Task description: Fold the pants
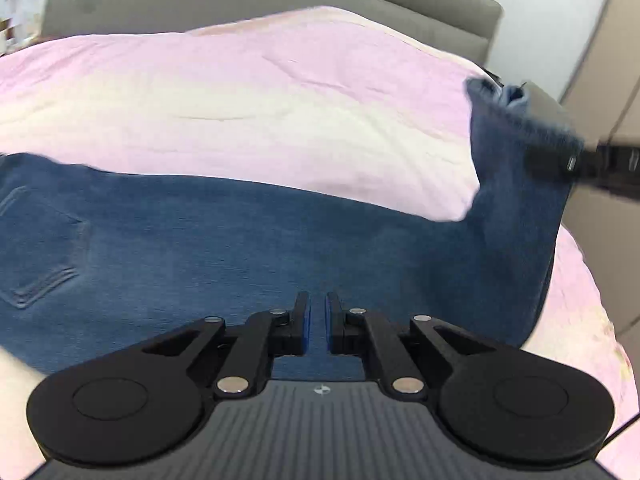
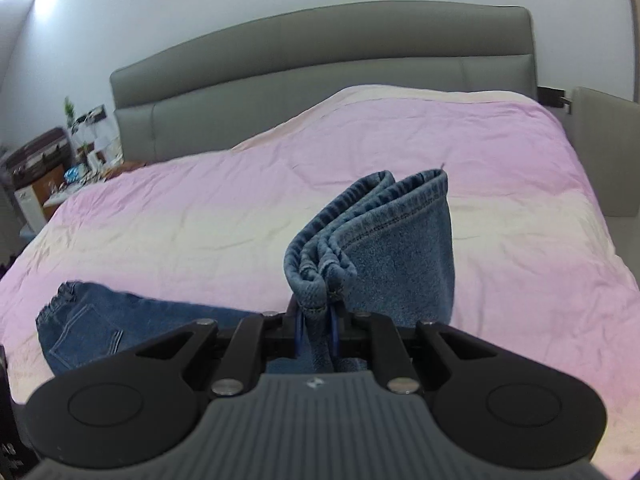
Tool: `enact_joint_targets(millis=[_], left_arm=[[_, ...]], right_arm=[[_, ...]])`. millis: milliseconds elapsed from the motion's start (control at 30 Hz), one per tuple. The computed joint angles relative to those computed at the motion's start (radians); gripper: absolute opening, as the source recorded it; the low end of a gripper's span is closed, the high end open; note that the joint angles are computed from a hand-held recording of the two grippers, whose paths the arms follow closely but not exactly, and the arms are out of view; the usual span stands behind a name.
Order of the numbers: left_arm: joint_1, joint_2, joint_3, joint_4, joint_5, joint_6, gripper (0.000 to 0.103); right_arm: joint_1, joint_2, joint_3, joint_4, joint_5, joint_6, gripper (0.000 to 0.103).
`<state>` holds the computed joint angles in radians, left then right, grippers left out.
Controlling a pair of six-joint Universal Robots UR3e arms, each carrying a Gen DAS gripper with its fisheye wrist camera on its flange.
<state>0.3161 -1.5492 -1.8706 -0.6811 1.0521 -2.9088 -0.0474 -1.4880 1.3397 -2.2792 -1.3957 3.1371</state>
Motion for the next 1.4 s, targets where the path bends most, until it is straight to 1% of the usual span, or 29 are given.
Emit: enact_joint_targets(millis=[67,167,233,333,367,400,433,467,500,633,667,700,767,833,900,967,1133,1167,1200,1267,1400], left_arm=[[0.069,0.011,-0.018,-0.019,-0.025,0.029,0.006],[0.163,0.021,-0.03,-0.07,-0.059,0.098,0.006],[0.185,0.015,-0.041,-0.071,-0.061,0.117,0.006],[0.218,0.0,-0.065,-0.063,-0.075,0.149,0.006],[0.236,0.015,-0.062,-0.093,-0.082,0.165,0.006],[0.242,0.007,-0.065,-0.089,-0.084,0.167,0.006],[0.254,0.014,-0.049,-0.122,-0.09,0.177,0.006],[0.262,0.022,-0.032,-0.157,-0.095,0.182,0.006],[0.266,0.031,-0.037,-0.166,-0.097,0.182,0.007],[0.273,0.036,-0.032,-0.191,-0.106,0.191,0.01],[0.27,0.032,-0.028,-0.193,-0.103,0.189,0.011],[0.266,0.028,-0.024,-0.196,-0.102,0.189,0.011],[0.261,0.032,-0.019,-0.206,-0.098,0.185,0.012],[0.259,0.04,-0.018,-0.209,-0.096,0.182,0.013],[0.257,0.041,-0.007,-0.221,-0.098,0.179,0.014],[0.254,0.041,0.011,-0.241,-0.103,0.174,0.016],[0.227,0.017,0.074,-0.294,-0.116,0.164,0.017],[0.222,0.01,0.086,-0.304,-0.121,0.163,0.017],[0.219,0.003,0.096,-0.313,-0.128,0.163,0.017],[0.221,-0.02,0.12,-0.335,-0.154,0.16,0.017],[0.226,-0.07,0.16,-0.367,-0.189,0.149,0.017]], right_arm=[[0.12,0.086,-0.066,0.022,-0.078,-0.017,0.009],[0.235,0.201,-0.13,0.055,-0.13,-0.039,0.009],[0.29,0.269,-0.16,0.076,-0.154,-0.06,0.009],[0.355,0.339,-0.15,0.071,-0.185,-0.1,0.009],[0.371,0.356,-0.153,0.079,-0.193,-0.109,0.009],[0.394,0.372,-0.145,0.077,-0.214,-0.119,0.01],[0.412,0.381,-0.136,0.071,-0.235,-0.126,0.01],[0.424,0.388,-0.124,0.063,-0.247,-0.131,0.011],[0.43,0.399,-0.124,0.062,-0.252,-0.132,0.014],[0.418,0.404,-0.113,0.061,-0.227,-0.144,0.022],[0.412,0.398,-0.109,0.063,-0.207,-0.144,0.03],[0.408,0.406,-0.13,0.08,-0.183,-0.133,0.036],[0.394,0.391,-0.14,0.108,-0.142,-0.125,0.039],[0.381,0.367,-0.142,0.129,-0.116,-0.125,0.041],[0.366,0.333,-0.135,0.138,-0.106,-0.127,0.046],[0.346,0.301,-0.13,0.145,-0.103,-0.139,0.047],[0.264,0.208,-0.087,0.148,-0.141,-0.189,0.046],[0.247,0.202,-0.084,0.151,-0.149,-0.198,0.044],[0.225,0.19,-0.072,0.151,-0.15,-0.214,0.04],[0.187,0.177,-0.05,0.142,-0.157,-0.253,0.035],[0.124,0.167,-0.006,0.115,-0.168,-0.311,0.034]])
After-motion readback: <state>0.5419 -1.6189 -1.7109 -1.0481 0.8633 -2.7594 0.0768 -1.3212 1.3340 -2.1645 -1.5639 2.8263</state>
